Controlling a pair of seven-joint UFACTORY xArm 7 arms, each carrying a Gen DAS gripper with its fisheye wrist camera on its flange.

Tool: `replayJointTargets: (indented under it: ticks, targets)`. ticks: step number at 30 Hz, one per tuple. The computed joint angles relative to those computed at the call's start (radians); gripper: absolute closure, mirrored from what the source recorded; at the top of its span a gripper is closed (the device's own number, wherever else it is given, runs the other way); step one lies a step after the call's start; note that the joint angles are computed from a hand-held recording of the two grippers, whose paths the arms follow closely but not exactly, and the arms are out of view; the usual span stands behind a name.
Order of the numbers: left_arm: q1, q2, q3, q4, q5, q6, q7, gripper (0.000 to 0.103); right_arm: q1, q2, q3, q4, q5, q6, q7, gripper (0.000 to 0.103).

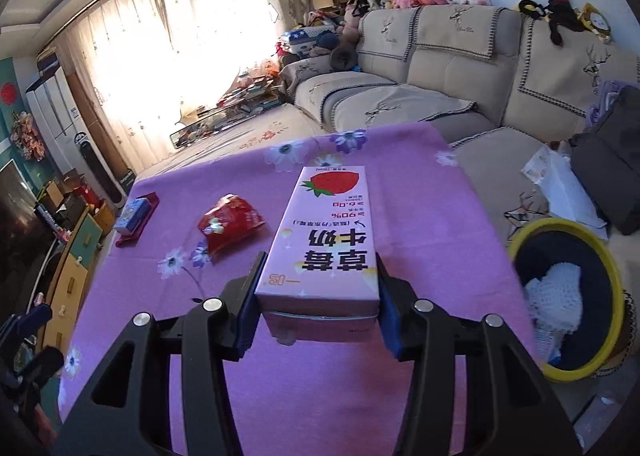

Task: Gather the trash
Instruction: 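Carry the milk carton over the bin and open the right tool, then grasp the red snack bag with the left tool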

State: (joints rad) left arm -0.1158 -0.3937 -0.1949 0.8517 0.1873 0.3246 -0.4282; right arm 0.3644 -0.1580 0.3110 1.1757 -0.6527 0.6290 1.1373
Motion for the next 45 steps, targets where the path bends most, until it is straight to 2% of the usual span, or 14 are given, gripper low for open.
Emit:
replayJointTargets:
  ticks: [6, 10, 13, 14, 15, 17, 21, 27, 32, 36, 40, 45]
  targets:
    - [-0.008, 0.042, -0.023, 0.036, 0.021, 0.002, -0.01, 0.011, -0.106, -0.232, -0.082, -0.223, 0.097, 0.071, -0.061, 0.056]
    - [-0.024, 0.077, -0.026, 0.066, 0.03, 0.012, -0.015, 0.011, -0.184, -0.248, -0.104, -0.288, 0.139, 0.081, -0.111, 0.056]
    - [-0.035, 0.109, -0.024, 0.09, 0.04, 0.019, -0.014, 0.011, -0.246, -0.215, -0.106, -0.31, 0.134, 0.037, -0.135, 0.055]
    - [-0.039, 0.124, -0.024, 0.103, 0.046, 0.023, -0.011, 0.011, -0.26, -0.19, -0.107, -0.303, 0.139, 0.051, -0.151, 0.053]
    - [-0.046, 0.136, -0.019, 0.115, 0.045, 0.026, -0.003, 0.011, -0.278, -0.175, -0.103, -0.301, 0.129, 0.061, -0.14, 0.041]
    - [-0.061, 0.174, -0.008, 0.149, 0.041, 0.041, 0.019, 0.011, -0.297, -0.189, -0.092, -0.327, 0.1, 0.05, -0.097, 0.031]
    - [-0.077, 0.254, 0.018, 0.225, 0.037, 0.064, 0.054, 0.011, -0.31, -0.243, -0.075, -0.375, 0.083, 0.005, -0.055, 0.028]
    - [-0.101, 0.43, 0.068, 0.404, -0.047, 0.096, 0.206, 0.011, -0.312, -0.302, -0.031, -0.389, 0.07, -0.01, -0.056, 0.025]
    - [-0.101, 0.614, 0.101, 0.614, -0.062, 0.156, 0.272, 0.011, -0.298, -0.317, -0.015, -0.379, 0.103, -0.026, -0.091, 0.024]
    - [-0.102, 0.769, 0.114, 0.816, -0.092, 0.252, 0.323, 0.011, -0.292, -0.306, -0.002, -0.364, 0.12, -0.038, -0.111, 0.022]
    - [-0.112, 0.894, 0.136, 0.979, -0.096, 0.305, 0.344, 0.011, -0.284, -0.285, 0.006, -0.349, 0.13, -0.049, -0.121, 0.022]
    - [-0.104, 1.042, 0.135, 1.188, -0.135, 0.427, 0.386, 0.011, -0.277, -0.279, 0.006, -0.342, 0.135, -0.056, -0.124, 0.022]
